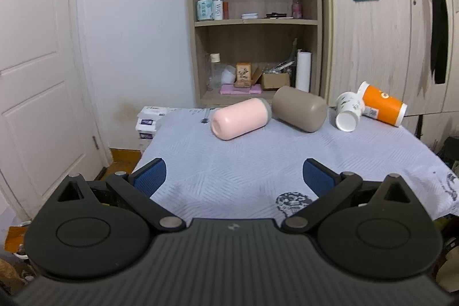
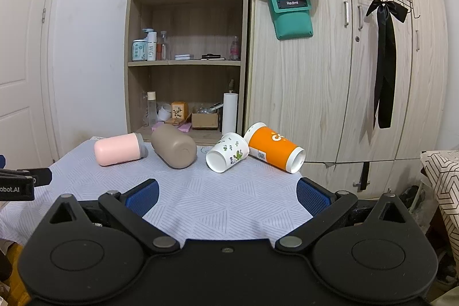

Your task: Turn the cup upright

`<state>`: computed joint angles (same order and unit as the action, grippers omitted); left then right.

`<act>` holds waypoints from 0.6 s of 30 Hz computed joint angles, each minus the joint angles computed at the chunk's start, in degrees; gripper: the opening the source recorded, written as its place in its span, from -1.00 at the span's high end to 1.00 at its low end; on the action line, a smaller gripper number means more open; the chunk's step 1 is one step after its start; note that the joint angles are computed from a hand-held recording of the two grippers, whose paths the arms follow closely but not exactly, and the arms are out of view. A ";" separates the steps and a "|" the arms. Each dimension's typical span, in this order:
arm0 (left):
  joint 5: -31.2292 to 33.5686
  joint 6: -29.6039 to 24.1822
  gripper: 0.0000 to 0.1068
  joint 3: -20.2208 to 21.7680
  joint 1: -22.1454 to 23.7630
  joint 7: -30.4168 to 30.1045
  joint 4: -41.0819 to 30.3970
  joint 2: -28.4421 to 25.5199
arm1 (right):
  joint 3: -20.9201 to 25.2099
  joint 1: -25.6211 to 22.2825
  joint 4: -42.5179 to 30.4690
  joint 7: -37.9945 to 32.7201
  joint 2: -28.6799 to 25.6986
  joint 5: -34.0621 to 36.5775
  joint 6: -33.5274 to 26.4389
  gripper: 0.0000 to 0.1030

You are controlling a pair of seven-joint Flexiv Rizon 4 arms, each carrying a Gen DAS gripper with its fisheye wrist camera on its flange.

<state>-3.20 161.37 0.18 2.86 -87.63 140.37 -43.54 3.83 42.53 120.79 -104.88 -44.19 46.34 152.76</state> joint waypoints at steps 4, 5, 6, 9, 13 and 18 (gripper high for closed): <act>0.90 0.26 -0.93 -0.06 0.22 -0.19 -0.01 0.01 | 0.05 -0.06 0.04 -0.01 0.05 -0.04 0.04 -1.00; 0.44 0.25 -0.93 0.01 -0.11 0.10 0.01 0.03 | 0.07 -0.09 0.06 0.02 0.07 -0.11 0.05 -1.00; 0.04 0.04 -0.93 0.04 -0.34 0.36 0.01 0.13 | 0.08 -0.11 0.07 0.02 0.12 -0.11 0.00 -1.00; -1.10 -0.66 -0.93 0.01 -0.92 0.77 0.09 0.41 | 0.04 -0.02 0.01 -0.11 0.08 0.16 0.13 -1.00; -0.25 0.24 -0.93 -0.15 -0.28 -0.39 -0.04 0.07 | 0.12 -0.11 0.15 -0.08 0.14 0.04 0.19 -1.00; 0.31 1.35 -0.93 -0.11 0.11 -1.21 0.19 -0.05 | 0.36 -0.33 0.58 0.44 -0.08 -0.71 0.89 -1.00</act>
